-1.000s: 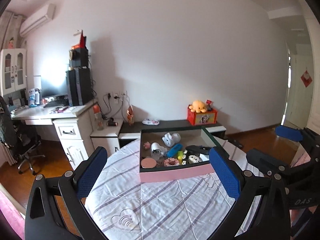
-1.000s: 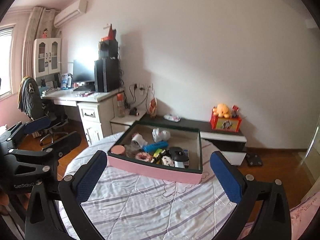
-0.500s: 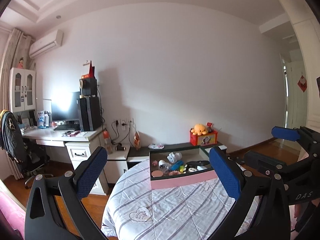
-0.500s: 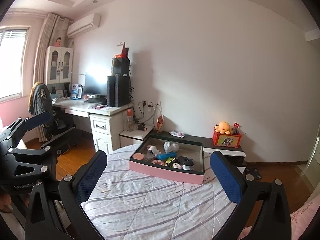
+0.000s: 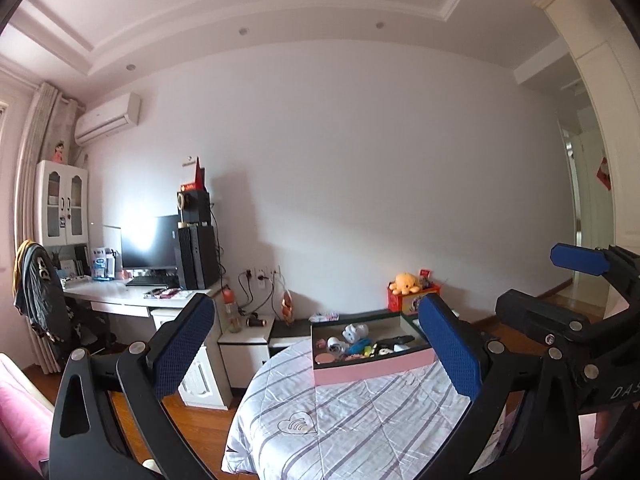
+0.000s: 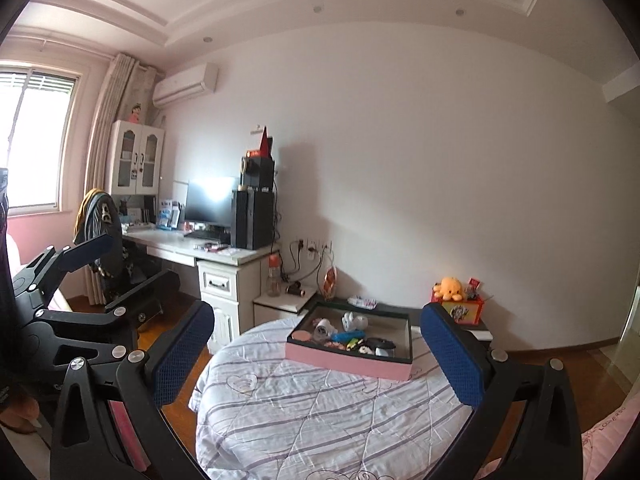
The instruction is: Organize rigid objects
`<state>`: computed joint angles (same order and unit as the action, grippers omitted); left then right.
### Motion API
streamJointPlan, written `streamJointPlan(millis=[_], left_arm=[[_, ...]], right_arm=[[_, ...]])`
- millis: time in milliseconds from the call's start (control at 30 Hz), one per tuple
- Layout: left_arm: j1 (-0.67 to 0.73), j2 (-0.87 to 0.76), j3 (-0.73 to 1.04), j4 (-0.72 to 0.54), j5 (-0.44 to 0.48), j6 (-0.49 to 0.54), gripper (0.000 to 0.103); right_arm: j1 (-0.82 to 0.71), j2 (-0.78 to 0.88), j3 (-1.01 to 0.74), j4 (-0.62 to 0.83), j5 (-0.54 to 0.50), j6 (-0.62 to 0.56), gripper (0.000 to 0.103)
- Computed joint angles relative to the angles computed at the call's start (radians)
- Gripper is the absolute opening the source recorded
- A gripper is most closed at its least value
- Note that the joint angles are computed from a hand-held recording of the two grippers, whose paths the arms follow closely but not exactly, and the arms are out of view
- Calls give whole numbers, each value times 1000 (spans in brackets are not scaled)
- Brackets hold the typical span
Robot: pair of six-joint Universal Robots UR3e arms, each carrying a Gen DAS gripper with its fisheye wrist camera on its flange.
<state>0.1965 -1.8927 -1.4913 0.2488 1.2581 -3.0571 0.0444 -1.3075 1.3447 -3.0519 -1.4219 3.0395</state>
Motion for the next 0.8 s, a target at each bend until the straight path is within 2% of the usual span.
streamJointPlan(millis=[167,367,800], left_arm=[[10,98,-124,79,21,-23,103],[18,152,-188,144,27,-56,103],[1,173,-203,115,61,-22,103]], right_arm=[[32,-83,99,-78,-43,-12,103],[54,-144,167,-150,-66,-27,103],[56,-161,197,-177,-85,-17,103]])
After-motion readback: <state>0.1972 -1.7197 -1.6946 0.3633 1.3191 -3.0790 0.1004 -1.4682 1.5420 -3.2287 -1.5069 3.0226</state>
